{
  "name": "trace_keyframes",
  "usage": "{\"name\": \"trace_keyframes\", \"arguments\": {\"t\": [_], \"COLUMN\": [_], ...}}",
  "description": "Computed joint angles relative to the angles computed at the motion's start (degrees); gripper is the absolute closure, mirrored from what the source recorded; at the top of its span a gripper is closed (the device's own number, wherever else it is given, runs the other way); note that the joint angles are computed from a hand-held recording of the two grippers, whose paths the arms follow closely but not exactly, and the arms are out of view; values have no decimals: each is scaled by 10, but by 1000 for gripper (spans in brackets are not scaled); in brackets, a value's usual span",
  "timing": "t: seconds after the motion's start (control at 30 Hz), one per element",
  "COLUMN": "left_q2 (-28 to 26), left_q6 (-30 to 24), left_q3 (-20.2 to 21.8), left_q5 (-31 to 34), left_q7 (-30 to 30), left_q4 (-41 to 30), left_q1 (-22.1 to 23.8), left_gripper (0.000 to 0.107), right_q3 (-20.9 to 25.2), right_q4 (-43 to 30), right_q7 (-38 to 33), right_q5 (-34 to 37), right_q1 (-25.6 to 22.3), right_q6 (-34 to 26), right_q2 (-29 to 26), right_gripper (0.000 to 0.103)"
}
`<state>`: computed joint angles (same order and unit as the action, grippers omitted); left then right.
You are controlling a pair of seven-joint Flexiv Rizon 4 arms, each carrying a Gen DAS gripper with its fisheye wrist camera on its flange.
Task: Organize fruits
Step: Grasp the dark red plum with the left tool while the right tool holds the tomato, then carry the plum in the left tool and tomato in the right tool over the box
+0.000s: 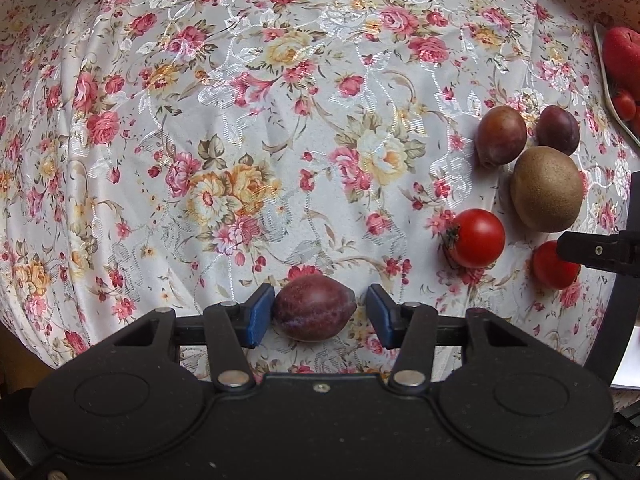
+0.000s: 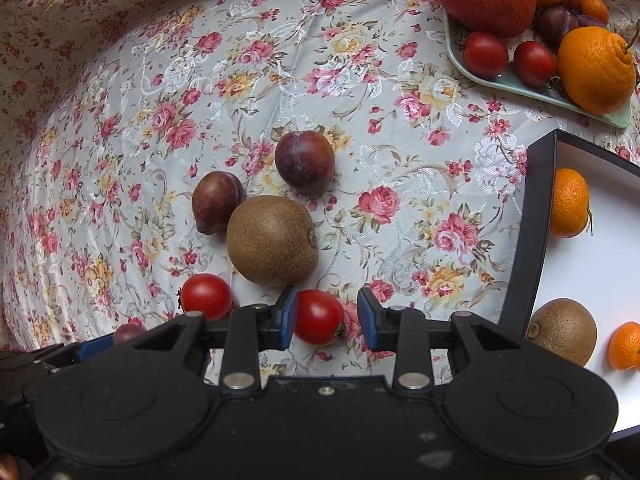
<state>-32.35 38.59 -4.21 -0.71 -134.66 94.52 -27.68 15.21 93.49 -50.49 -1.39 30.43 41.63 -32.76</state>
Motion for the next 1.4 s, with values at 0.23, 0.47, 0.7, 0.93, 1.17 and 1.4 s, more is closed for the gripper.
{"name": "trace_keyframes", "arguments": {"t": [0.23,0.47,0.7,0.93,1.17,1.4], "left_q2": [5,6,13,24,27,22], "left_q6": [22,25,23,-9,-30,-53], "left_q3": [2,4,7,17,19,23], "left_q5": [-1,8,13,47,81,122], "left_q7": [5,0,-15,-39,-59,-73], "left_q4": [12,12,12,-12,-51,-91], "left_q1": [8,1,-2,-14,-24,-42], "left_gripper": [56,56,56,56,56,56], "right_q3": [1,0,-7,-7,1,-1], "right_q4": [-3,-17,-25,-17,8,42], "right_q7": [-12,-24,-24,-17,-30,-29], "right_q5": [-11,-19,-41,-49,-38,-35], "right_q1": [9,18,35,38,27,14], "right_q6": [1,-13,-28,-13,15,54], "right_q2": [-6,-21,-34,-33,-3,33], "right_gripper": [67,67,66,68,68,68]}}
